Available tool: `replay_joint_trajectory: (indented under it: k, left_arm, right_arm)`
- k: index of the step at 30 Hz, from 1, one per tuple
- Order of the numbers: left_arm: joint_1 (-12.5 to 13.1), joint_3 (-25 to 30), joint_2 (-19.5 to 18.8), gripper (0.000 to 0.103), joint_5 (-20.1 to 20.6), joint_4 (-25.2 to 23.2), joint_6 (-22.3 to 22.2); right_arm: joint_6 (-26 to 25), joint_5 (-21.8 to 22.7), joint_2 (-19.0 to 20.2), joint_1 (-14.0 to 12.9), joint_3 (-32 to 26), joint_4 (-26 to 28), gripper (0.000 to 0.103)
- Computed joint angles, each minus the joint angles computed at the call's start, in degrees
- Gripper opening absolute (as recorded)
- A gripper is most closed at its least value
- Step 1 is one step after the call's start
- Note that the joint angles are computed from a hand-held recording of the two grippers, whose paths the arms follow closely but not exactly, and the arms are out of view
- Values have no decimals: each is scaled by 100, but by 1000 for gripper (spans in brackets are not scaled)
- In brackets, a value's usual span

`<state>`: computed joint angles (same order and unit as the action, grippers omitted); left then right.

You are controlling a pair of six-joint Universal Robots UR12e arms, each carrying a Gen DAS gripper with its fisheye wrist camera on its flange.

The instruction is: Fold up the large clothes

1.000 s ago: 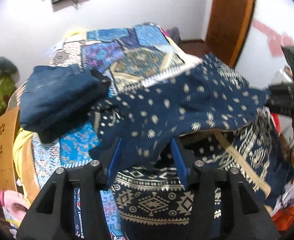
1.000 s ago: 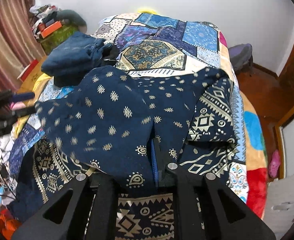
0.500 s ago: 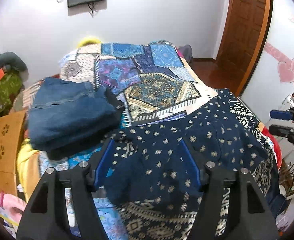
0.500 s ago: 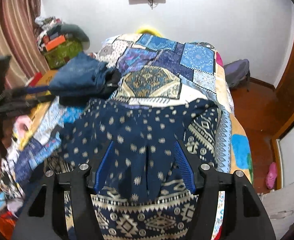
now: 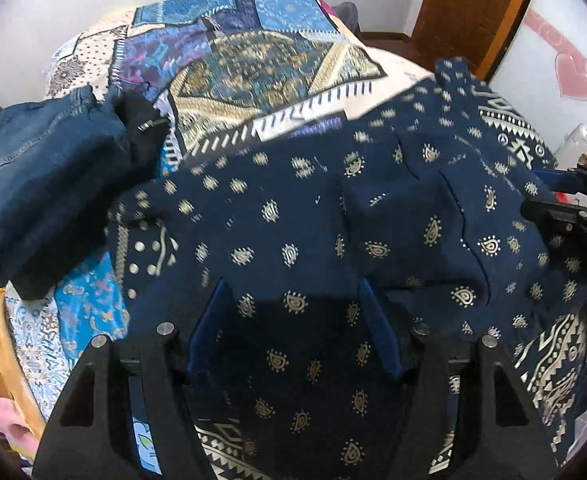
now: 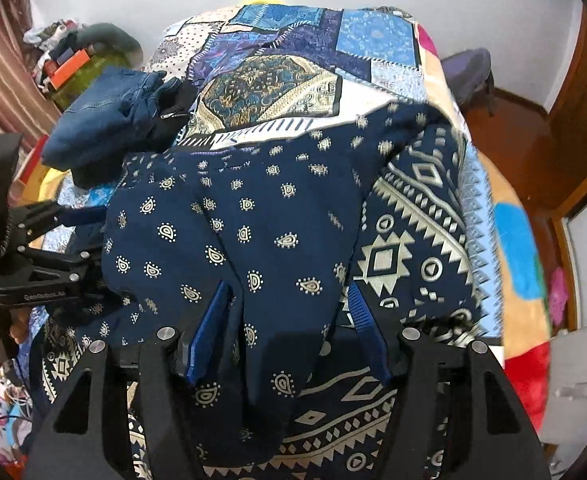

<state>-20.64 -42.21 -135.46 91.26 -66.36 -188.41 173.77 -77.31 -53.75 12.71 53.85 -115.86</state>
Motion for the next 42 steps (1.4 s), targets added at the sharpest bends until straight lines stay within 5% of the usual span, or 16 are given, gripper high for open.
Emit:
replay_joint_trajectory:
  k: [5, 12, 19, 25, 35, 42]
  left_arm:
    - [58, -130, 116, 66, -79, 190, -239]
    - [249, -966, 700, 67, 283, 1154, -895]
    - [557, -1617, 1078, 75, 593, 1115, -2006]
    - [788, -2037, 1141, 75, -357, 1126, -2457]
    - [1008, -2075, 775, 75, -2119, 1380, -3043]
    - [931, -1917, 597, 86, -2218, 1578, -2906]
  right_arm:
    - [182, 157, -47, -73, -68, 0, 62]
    - [405, 90, -165, -181, -13, -586, 62]
    - [1038, 133, -135, -346, 5, -712, 63]
    - [1491, 307, -27, -469, -48, -371, 63]
    - [1543, 895, 154, -606, -146, 367, 63]
    - [1588, 1539, 380, -690, -366, 478, 63]
